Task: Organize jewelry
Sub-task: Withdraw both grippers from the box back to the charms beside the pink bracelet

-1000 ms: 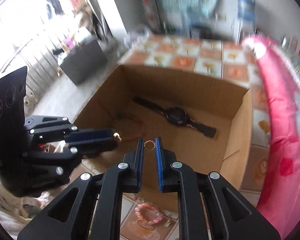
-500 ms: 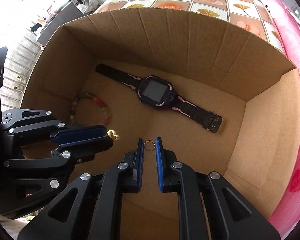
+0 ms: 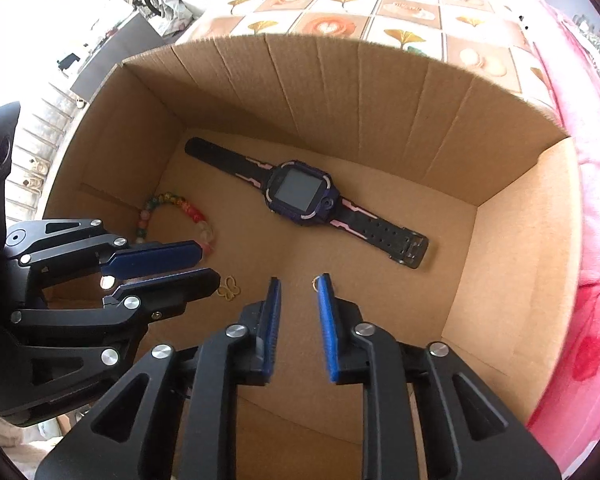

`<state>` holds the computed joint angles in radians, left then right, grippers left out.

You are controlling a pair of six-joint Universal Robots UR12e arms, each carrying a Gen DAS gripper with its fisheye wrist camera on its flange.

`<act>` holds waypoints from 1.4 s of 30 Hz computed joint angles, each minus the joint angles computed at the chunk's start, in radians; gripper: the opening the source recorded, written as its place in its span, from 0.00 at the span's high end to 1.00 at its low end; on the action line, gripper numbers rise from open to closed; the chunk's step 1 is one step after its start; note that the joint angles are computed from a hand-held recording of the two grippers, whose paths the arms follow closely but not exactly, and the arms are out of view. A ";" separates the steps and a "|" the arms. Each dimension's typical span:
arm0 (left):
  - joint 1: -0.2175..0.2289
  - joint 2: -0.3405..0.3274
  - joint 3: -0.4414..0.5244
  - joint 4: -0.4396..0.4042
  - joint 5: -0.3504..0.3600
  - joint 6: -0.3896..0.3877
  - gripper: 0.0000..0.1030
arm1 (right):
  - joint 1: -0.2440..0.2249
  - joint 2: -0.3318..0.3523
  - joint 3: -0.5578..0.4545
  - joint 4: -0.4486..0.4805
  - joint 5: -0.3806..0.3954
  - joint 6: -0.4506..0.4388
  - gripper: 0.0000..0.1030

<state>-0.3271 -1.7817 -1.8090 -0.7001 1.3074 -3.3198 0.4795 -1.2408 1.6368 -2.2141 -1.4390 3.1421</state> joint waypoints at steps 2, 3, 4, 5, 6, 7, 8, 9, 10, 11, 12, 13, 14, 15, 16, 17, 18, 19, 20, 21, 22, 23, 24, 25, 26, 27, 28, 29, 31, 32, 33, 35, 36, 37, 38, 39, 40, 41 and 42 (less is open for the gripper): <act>-0.004 0.010 -0.010 0.037 0.017 0.003 0.82 | -0.004 -0.017 0.014 -0.033 0.014 0.002 0.81; -0.005 0.017 -0.017 0.061 0.023 0.003 0.82 | -0.008 -0.027 0.021 -0.050 0.024 0.001 0.81; -0.006 0.030 -0.030 0.098 0.029 0.004 0.82 | -0.011 -0.047 0.038 -0.086 0.036 0.005 0.81; -0.007 0.040 -0.039 0.126 0.034 0.005 0.82 | -0.012 -0.058 0.049 -0.108 0.041 0.008 0.81; -0.009 0.051 -0.050 0.158 0.038 0.006 0.82 | -0.015 -0.081 0.072 -0.152 0.052 0.011 0.81; -0.011 0.072 -0.073 0.210 0.044 0.010 0.82 | -0.018 -0.106 0.097 -0.196 0.065 0.010 0.81; -0.013 0.088 -0.088 0.244 0.049 0.014 0.81 | -0.020 -0.126 0.117 -0.228 0.074 0.007 0.81; -0.014 0.109 -0.110 0.287 0.051 0.022 0.80 | -0.023 -0.157 0.149 -0.278 0.086 0.006 0.81; -0.016 0.133 -0.137 0.339 0.055 0.031 0.75 | -0.024 -0.183 0.175 -0.318 0.093 0.006 0.81; -0.018 0.155 -0.162 0.384 0.057 0.041 0.74 | -0.025 -0.211 0.205 -0.360 0.104 0.006 0.81; -0.018 0.174 -0.182 0.412 0.055 0.049 0.73 | -0.025 -0.230 0.226 -0.390 0.115 0.005 0.80; -0.019 0.202 -0.215 0.459 0.051 0.057 0.73 | -0.026 -0.259 0.258 -0.432 0.126 0.004 0.80; -0.015 0.221 -0.234 0.481 0.040 0.061 0.73 | -0.024 -0.279 0.286 -0.468 0.133 0.005 0.79; -0.011 0.246 -0.265 0.515 0.017 0.065 0.73 | -0.027 -0.300 0.312 -0.496 0.148 0.004 0.77; -0.010 0.266 -0.294 0.548 0.006 0.065 0.73 | -0.027 -0.316 0.334 -0.522 0.155 0.009 0.76; -0.010 0.279 -0.315 0.571 -0.001 0.066 0.73 | -0.024 -0.333 0.359 -0.549 0.157 0.016 0.75; -0.010 0.297 -0.341 0.588 -0.017 0.067 0.73 | -0.020 -0.344 0.378 -0.568 0.160 0.023 0.75; -0.013 0.305 -0.356 0.601 -0.019 0.066 0.73 | -0.018 -0.357 0.400 -0.587 0.163 0.032 0.75; -0.017 0.318 -0.381 0.620 -0.021 0.064 0.73 | -0.010 -0.360 0.415 -0.606 0.160 0.043 0.74; -0.017 0.330 -0.397 0.621 -0.026 0.065 0.73 | -0.009 -0.364 0.436 -0.624 0.165 0.053 0.74; -0.025 0.339 -0.415 0.622 -0.020 0.058 0.72 | -0.004 -0.371 0.462 -0.640 0.168 0.071 0.74; -0.028 0.342 -0.425 0.621 -0.013 0.050 0.72 | -0.001 -0.372 0.475 -0.651 0.166 0.084 0.74; -0.035 0.342 -0.436 0.615 -0.006 0.036 0.72 | 0.002 -0.371 0.494 -0.660 0.176 0.109 0.74; -0.039 0.342 -0.443 0.610 -0.002 0.030 0.71 | 0.002 -0.367 0.510 -0.667 0.193 0.131 0.74; -0.052 0.335 -0.450 0.599 0.027 0.017 0.71 | 0.003 -0.354 0.526 -0.676 0.220 0.169 0.74; -0.066 0.325 -0.451 0.587 0.063 0.009 0.72 | 0.006 -0.344 0.533 -0.672 0.232 0.186 0.74; -0.082 0.311 -0.451 0.573 0.104 0.010 0.72 | 0.014 -0.329 0.536 -0.665 0.233 0.204 0.74; -0.094 0.295 -0.447 0.557 0.141 0.012 0.72 | 0.028 -0.307 0.539 -0.664 0.224 0.220 0.74; -0.112 0.262 -0.438 0.531 0.188 0.011 0.72 | 0.061 -0.275 0.531 -0.653 0.160 0.211 0.74; -0.116 0.254 -0.443 0.532 0.201 0.017 0.72 | 0.084 -0.261 0.525 -0.647 0.100 0.201 0.74; -0.124 0.237 -0.441 0.533 0.221 0.026 0.72 | 0.111 -0.243 0.515 -0.637 0.025 0.184 0.74; -0.140 0.213 -0.431 0.514 0.269 0.052 0.72 | 0.135 -0.224 0.503 -0.630 -0.045 0.161 0.74; -0.145 0.199 -0.428 0.519 0.282 0.064 0.72 | 0.141 -0.215 0.503 -0.645 -0.060 0.153 0.74; -0.146 0.192 -0.429 0.525 0.282 0.067 0.72 | 0.142 -0.210 0.501 -0.649 -0.066 0.156 0.74; -0.145 0.182 -0.425 0.530 0.274 0.067 0.72 | 0.142 -0.205 0.498 -0.644 -0.062 0.163 0.74; -0.142 0.173 -0.422 0.539 0.264 0.065 0.72 | 0.138 -0.200 0.497 -0.641 -0.052 0.168 0.74; -0.142 0.167 -0.418 0.545 0.262 0.061 0.72 | 0.137 -0.196 0.500 -0.648 -0.051 0.174 0.74; -0.140 0.158 -0.413 0.549 0.261 0.060 0.72 | 0.136 -0.194 0.504 -0.654 -0.053 0.180 0.74; -0.137 0.152 -0.410 0.553 0.257 0.062 0.72 | 0.133 -0.192 0.504 -0.655 -0.052 0.182 0.74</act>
<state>-0.4642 -1.6302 -2.2190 -0.1475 1.5649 -3.2579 0.6120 -1.4327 2.1404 -2.8686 -1.4906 3.3237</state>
